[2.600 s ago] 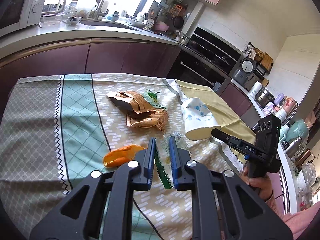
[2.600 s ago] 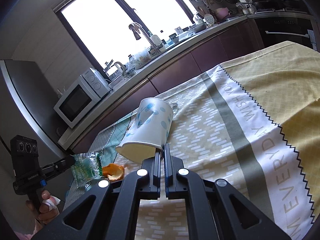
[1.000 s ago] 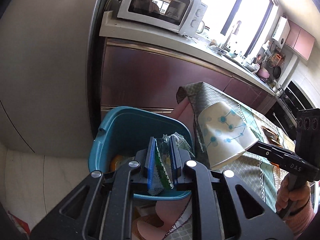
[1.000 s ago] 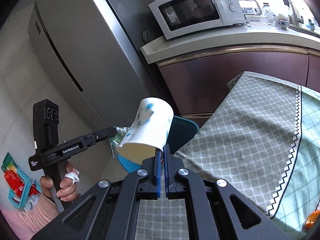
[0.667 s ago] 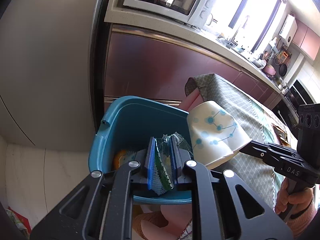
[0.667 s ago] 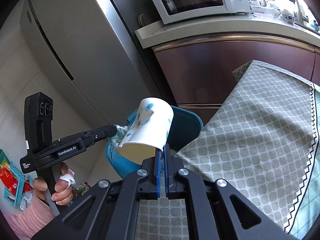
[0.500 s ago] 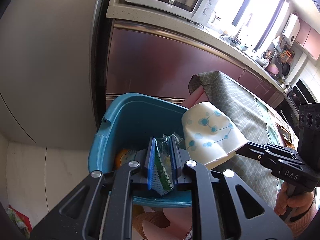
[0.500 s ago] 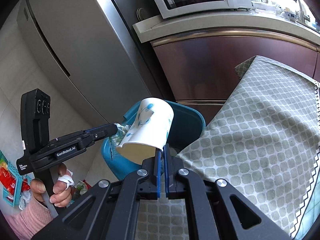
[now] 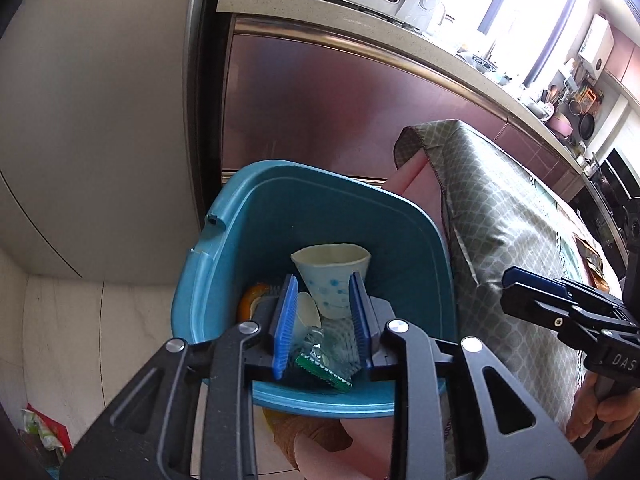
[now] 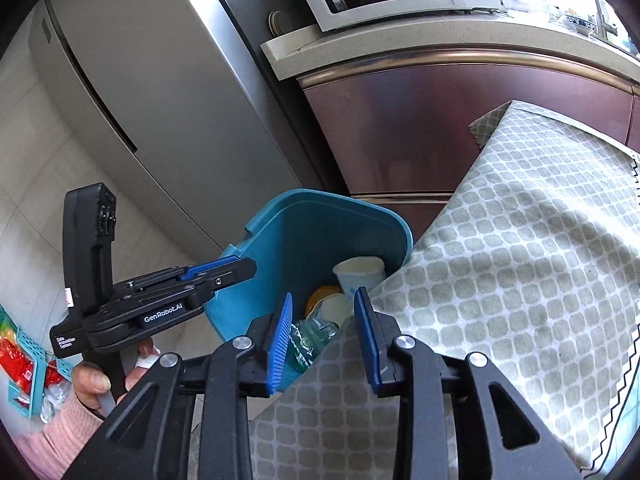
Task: Collect trash
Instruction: 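Carry the wrapper and cup to the teal bin and open both tools, then return both tools to the table toward the orange peel and gold wrappers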
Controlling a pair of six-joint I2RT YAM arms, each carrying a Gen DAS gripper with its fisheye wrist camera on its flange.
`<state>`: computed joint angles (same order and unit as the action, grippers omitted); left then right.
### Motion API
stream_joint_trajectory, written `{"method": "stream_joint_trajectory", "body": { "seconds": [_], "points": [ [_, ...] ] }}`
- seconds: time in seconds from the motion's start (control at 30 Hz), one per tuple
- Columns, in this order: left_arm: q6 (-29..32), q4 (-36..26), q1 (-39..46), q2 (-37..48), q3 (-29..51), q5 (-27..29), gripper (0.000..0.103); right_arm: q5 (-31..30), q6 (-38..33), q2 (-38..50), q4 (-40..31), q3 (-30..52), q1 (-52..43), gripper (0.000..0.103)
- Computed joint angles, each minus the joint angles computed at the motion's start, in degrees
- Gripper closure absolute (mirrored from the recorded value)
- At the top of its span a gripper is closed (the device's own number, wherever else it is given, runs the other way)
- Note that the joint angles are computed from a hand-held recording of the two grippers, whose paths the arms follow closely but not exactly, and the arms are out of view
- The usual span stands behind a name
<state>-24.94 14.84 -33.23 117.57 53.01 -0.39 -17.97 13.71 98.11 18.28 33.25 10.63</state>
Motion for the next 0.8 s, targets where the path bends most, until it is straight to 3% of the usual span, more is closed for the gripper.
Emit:
{"method": "stream_joint_trajectory", "body": {
  "seconds": [0.23,0.43,0.6,0.8],
  "points": [
    [0.6,2.8,-2.1,-3.8,-4.0,-1.9,0.071,-3.3,-0.3,-6.8,1.6,-7.0,-2.0,0.073],
    [1.1,4.2,-6.1,-8.0,-6.1,-2.2,0.069,-4.7,-0.9,-19.8,0.7,-15.6,-4.7,0.071],
    [1.6,5.0,-12.0,-9.1,-4.5,-2.5,0.066,-8.9,-3.2,-32.9,-6.1,-21.0,-13.4,0.07],
    [2.6,1.5,-19.9,-4.9,4.6,-1.3,0.062,-18.2,-11.5,-47.6,-20.3,-24.7,-33.2,0.07]
  ]
}}
